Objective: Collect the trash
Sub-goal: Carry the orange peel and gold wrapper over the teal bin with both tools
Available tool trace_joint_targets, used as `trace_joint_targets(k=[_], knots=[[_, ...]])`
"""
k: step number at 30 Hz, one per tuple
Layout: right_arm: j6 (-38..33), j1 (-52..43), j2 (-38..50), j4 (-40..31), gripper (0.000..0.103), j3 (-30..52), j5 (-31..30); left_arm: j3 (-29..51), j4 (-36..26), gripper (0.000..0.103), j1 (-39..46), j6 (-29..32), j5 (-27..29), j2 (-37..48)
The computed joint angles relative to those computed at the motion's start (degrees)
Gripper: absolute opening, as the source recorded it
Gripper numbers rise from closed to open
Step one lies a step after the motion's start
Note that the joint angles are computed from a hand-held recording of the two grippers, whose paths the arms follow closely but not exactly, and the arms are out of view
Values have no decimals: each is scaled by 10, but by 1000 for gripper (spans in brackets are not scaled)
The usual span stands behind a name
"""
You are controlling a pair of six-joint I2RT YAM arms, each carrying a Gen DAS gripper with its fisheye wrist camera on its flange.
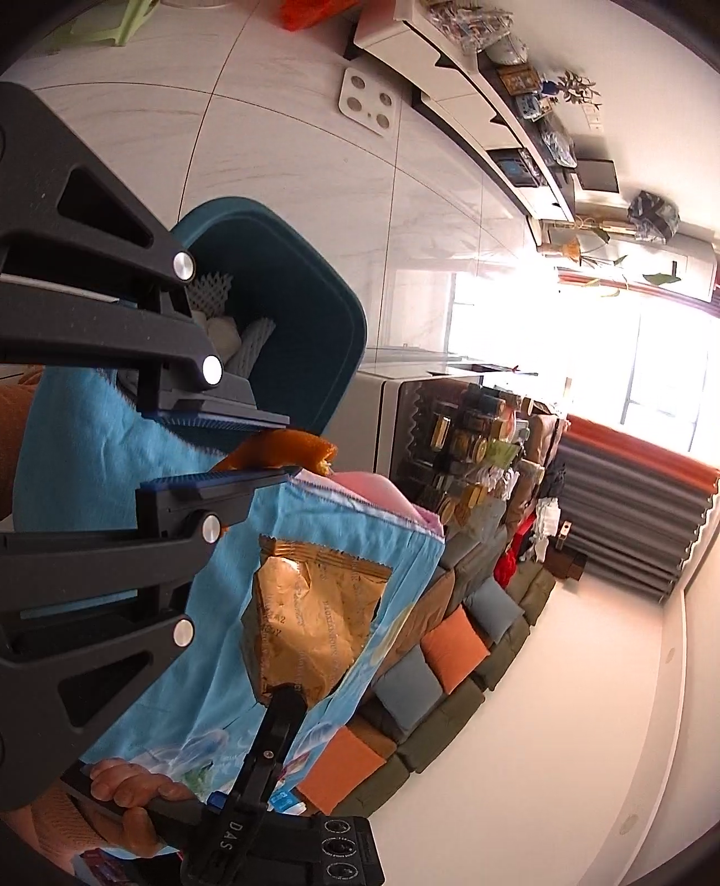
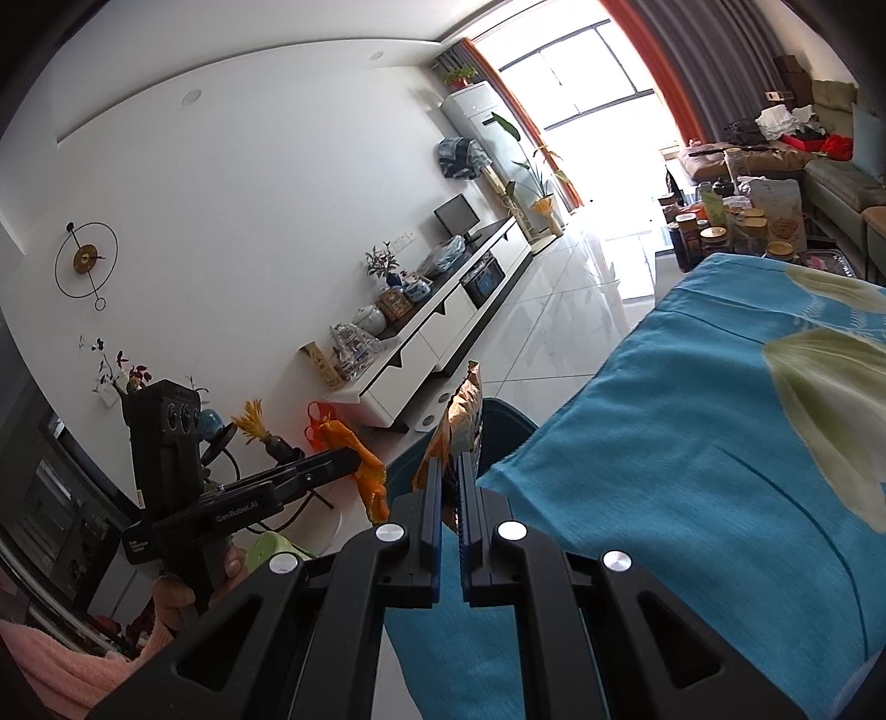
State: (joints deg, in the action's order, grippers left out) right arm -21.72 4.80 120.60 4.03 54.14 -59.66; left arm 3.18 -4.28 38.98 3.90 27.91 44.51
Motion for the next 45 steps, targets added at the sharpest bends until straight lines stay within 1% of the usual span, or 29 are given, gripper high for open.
trace_joint_targets(k=[8, 12, 14, 15, 20, 23, 29, 35, 38, 40, 45], knots=[[22, 34, 5, 14, 4, 11, 17, -2, 47, 14, 30, 15, 3, 56], [29, 46, 3, 19, 4, 12, 23, -4, 78, 14, 30, 14, -3, 90], [33, 53, 3, 22, 4, 13, 25, -4, 95, 14, 19, 4, -18, 103], [34, 56, 3, 22, 4, 14, 27, 0, 96, 14, 35, 16, -8, 115], [32, 64, 0, 18, 4, 12, 33, 3, 126, 14, 46, 20, -5, 153], [30, 70, -1, 18, 4, 11, 39, 3, 136, 14, 27, 2, -22, 157], [44, 90, -3, 27, 4, 9, 54, 4, 185, 14, 16, -5, -35, 211], [46, 103, 2, 21, 4, 17, 65, 18, 237, 14, -9, -24, -55, 277], [51, 110, 2, 21, 4, 20, 72, 27, 256, 14, -8, -22, -58, 309], [55, 115, 4, 23, 4, 22, 76, 28, 272, 14, 7, -9, -50, 333], [59, 126, 9, 20, 4, 30, 86, 36, 304, 14, -7, -15, -67, 375]])
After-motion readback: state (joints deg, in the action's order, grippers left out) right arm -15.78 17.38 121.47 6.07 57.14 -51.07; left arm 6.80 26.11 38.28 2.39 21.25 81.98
